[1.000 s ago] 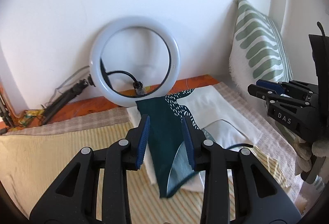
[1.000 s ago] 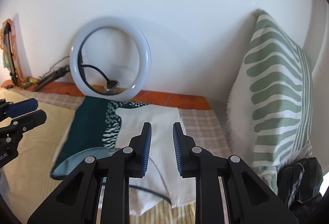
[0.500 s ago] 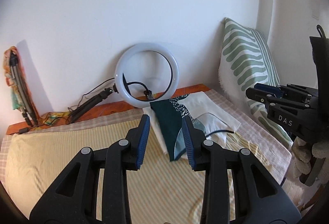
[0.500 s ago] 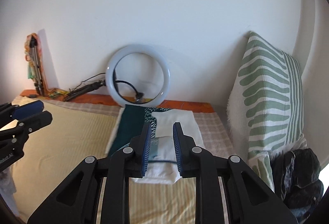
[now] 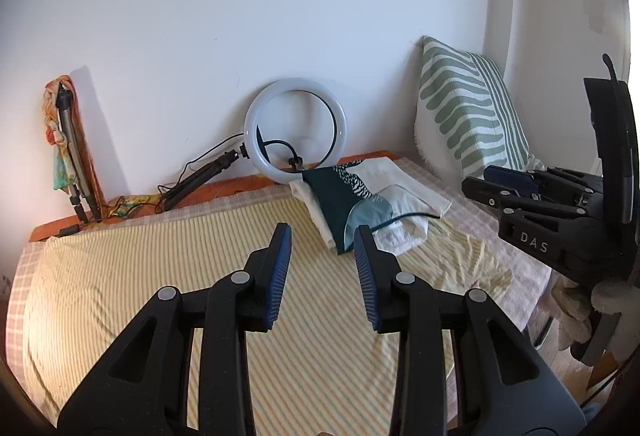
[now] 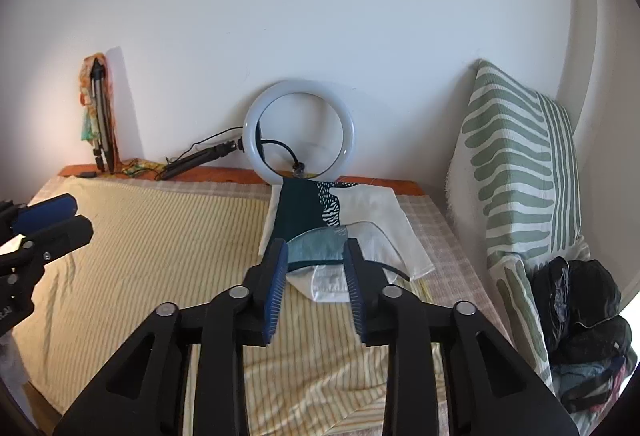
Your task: Fold small clothes
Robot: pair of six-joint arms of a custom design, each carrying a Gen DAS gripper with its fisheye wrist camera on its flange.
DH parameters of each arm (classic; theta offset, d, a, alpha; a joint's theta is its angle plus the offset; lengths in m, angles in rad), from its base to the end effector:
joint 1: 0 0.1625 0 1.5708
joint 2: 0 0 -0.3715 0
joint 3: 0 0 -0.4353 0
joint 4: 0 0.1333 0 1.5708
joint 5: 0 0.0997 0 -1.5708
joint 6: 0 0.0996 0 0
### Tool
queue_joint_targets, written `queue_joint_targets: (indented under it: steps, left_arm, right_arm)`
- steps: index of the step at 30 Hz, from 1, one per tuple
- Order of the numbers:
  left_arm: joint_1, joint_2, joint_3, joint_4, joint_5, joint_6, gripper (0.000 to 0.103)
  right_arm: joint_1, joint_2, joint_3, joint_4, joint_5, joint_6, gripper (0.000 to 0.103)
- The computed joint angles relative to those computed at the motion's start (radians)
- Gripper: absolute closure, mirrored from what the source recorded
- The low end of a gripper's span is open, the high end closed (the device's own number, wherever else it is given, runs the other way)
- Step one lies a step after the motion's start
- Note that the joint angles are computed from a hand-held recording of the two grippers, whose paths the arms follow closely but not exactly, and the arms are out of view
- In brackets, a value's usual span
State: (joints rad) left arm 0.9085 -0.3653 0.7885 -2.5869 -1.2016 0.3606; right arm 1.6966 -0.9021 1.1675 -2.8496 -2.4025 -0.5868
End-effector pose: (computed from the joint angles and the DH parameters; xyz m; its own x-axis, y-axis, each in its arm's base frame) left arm -0.4067 -0.7968 0.0951 -0.6242 0.6186 -0.4772 0.7804 0.4657 -0.4172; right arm 0.1546 -0.7466 0.3889 -0.5853 0.1572 0.7954 -0.4689 0.7348 -0.4902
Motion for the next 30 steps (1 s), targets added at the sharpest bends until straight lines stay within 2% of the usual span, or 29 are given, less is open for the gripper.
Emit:
queue_joint_targets:
  steps: [1,3,5,9,13,18,21,26,28,30]
  left_arm:
    - [0.0,-0.011,0.022,-0.012,0.0,0.008,0.07]
    - [0.004,-0.035,0.067,-0.03,-0.007,0.019,0.06]
    - [0.008,-0.049,0.098,-0.05,-0.013,0.026,0.058]
    - [0.012,-0.065,0.138,-0.076,-0.006,0.062,0.056]
    - [0.019,-0.064,0.144,-0.08,-0.009,0.065,0.045]
    - [0.023,-0.054,0.134,-0.084,-0.007,0.066,0.036]
    - [0.022,-0.049,0.133,-0.094,-0.007,0.069,0.029]
    - [0.021,-0.045,0.137,-0.094,-0.006,0.085,0.026]
    - [0.019,-0.046,0.142,-0.097,-0.003,0.092,0.025]
    - [0.018,-0.05,0.152,-0.106,-0.003,0.098,0.015]
  right_arm:
    - [0.001,-0.004,0.014,-0.017,-0.002,0.001,0.075]
    - [0.0,-0.011,0.038,-0.049,-0.002,0.019,0.075]
    - [-0.005,-0.014,0.056,-0.082,0.004,0.039,0.064]
    - [-0.014,-0.004,0.07,-0.14,0.0,0.016,0.061]
    - [-0.019,0.01,0.069,-0.168,-0.006,0.01,0.047]
    - [-0.019,0.017,0.072,-0.177,-0.004,0.007,0.044]
    - [-0.017,0.029,0.069,-0.199,-0.013,-0.015,0.032]
    - [-0.017,0.034,0.068,-0.225,-0.023,-0.027,0.023]
    - [-0.018,0.034,0.068,-0.236,-0.024,-0.023,0.022]
    - [-0.018,0.036,0.065,-0.243,-0.028,-0.019,0.022]
